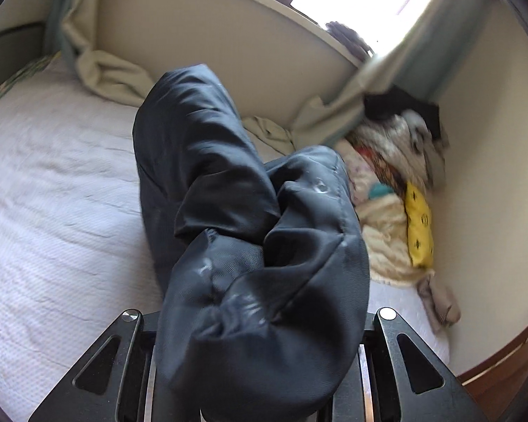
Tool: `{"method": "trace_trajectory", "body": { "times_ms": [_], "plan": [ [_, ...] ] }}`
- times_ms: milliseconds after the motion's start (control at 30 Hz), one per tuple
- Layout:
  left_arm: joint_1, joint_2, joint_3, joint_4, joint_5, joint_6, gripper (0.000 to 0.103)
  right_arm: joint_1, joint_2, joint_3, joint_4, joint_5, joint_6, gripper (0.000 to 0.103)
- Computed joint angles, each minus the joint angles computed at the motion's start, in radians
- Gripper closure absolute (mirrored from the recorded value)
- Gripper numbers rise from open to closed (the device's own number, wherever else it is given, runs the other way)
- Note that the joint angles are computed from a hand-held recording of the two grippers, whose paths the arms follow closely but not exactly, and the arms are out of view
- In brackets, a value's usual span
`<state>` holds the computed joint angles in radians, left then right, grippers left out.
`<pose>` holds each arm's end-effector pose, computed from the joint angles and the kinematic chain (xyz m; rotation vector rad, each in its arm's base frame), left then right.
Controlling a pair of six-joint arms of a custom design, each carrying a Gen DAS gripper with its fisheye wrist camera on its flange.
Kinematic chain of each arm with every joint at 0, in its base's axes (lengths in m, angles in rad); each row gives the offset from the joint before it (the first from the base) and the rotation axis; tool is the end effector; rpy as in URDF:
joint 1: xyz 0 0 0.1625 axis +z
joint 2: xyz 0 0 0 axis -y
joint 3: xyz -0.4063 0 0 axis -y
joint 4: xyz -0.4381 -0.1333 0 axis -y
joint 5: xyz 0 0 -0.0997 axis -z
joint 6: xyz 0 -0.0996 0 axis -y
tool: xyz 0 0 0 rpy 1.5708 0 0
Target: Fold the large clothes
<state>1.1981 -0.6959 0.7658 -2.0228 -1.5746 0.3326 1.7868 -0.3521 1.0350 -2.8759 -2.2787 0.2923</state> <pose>-0.1961 -0.8666 0.3371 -1.0625 -2.8838 0.5942 0.2483 -0.8120 0.0228 -0.3819 -2.4221 0.9840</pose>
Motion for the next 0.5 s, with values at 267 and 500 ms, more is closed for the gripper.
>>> {"method": "trace_trajectory", "body": {
  "times_ms": [267,500],
  "plan": [
    [-0.079,-0.057,0.207,-0.073,0.102,0.034,0.074,-0.058,-0.152,0.22,-0.138,0.246,0.134,0.079],
    [-0.102,-0.074,0.284,-0.124,0.144,0.067,0.073,-0.066,-0.359,0.48,-0.28,0.327,0.298,0.064]
  ]
}}
